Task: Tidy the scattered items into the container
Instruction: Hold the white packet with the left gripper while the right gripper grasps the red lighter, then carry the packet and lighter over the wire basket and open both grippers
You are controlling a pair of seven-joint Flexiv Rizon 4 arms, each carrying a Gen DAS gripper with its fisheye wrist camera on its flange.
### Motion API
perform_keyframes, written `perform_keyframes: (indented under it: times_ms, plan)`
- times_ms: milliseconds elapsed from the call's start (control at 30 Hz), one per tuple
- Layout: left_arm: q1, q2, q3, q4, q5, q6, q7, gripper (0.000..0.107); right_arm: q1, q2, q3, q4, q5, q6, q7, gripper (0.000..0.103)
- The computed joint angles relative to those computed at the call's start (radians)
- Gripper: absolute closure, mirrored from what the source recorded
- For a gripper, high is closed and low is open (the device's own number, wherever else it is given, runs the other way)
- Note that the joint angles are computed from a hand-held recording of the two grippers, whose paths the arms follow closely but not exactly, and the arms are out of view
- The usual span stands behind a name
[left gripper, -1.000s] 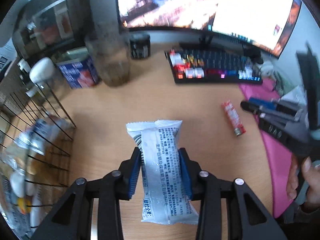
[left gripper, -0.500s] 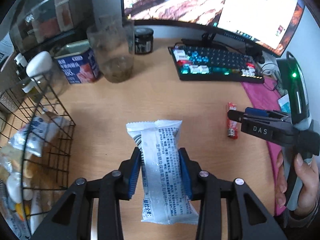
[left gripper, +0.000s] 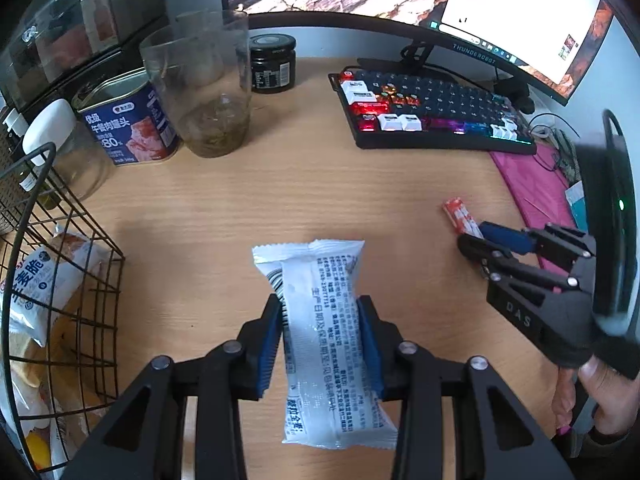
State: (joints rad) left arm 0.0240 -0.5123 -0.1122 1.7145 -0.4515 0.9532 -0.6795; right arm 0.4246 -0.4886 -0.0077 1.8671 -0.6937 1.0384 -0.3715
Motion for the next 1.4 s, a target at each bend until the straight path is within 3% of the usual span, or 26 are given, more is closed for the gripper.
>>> perform_keyframes:
  times_ms: [233,367,567,733,900,1000,1167,1267,1367,1400]
  plan:
    - [0.015,0.021,-0.011,0.016,-0.030,0.016,0.020,0.065,-0.004,0.036,0.000,0.047,-0.020,0.038,0.011,0.078]
    - [0.036,0.061,-0.025,0.032,-0.086,0.038,0.063,0.065,0.012,0.074,-0.018,0.052,-0.095,0.065,0.058,0.078]
    - [0.080,0.150,-0.011,0.057,-0.209,0.092,0.137,0.065,0.030,0.080,0.008,-0.052,-0.174,0.155,0.033,0.078]
    - [0.122,0.175,0.068,0.039,-0.207,0.130,0.081,0.065,0.071,-0.036,0.087,-0.284,-0.054,0.184,-0.210,0.078]
    - [0.178,0.133,0.125,-0.005,-0.132,0.110,-0.030,0.065,0.110,-0.209,0.198,-0.562,0.122,0.098,-0.461,0.078]
    - [0.211,0.114,0.125,-0.017,-0.108,0.098,-0.054,0.065,0.134,-0.293,0.223,-0.693,0.193,0.042,-0.543,0.078]
    - [0.237,0.106,0.105,-0.019,-0.113,0.096,-0.047,0.064,0.166,-0.342,0.200,-0.771,0.267,0.001,-0.611,0.078]
    - [0.237,0.109,0.100,-0.008,-0.116,0.117,-0.044,0.054,0.185,-0.337,0.171,-0.770,0.308,0.010,-0.621,0.078]
    - [0.225,0.108,0.121,-0.005,-0.082,0.153,-0.089,0.043,0.205,-0.334,0.135,-0.771,0.341,0.012,-0.623,0.072]
    - [0.229,0.110,0.119,-0.005,-0.083,0.150,-0.098,0.040,0.207,-0.332,0.130,-0.771,0.351,0.009,-0.623,0.063]
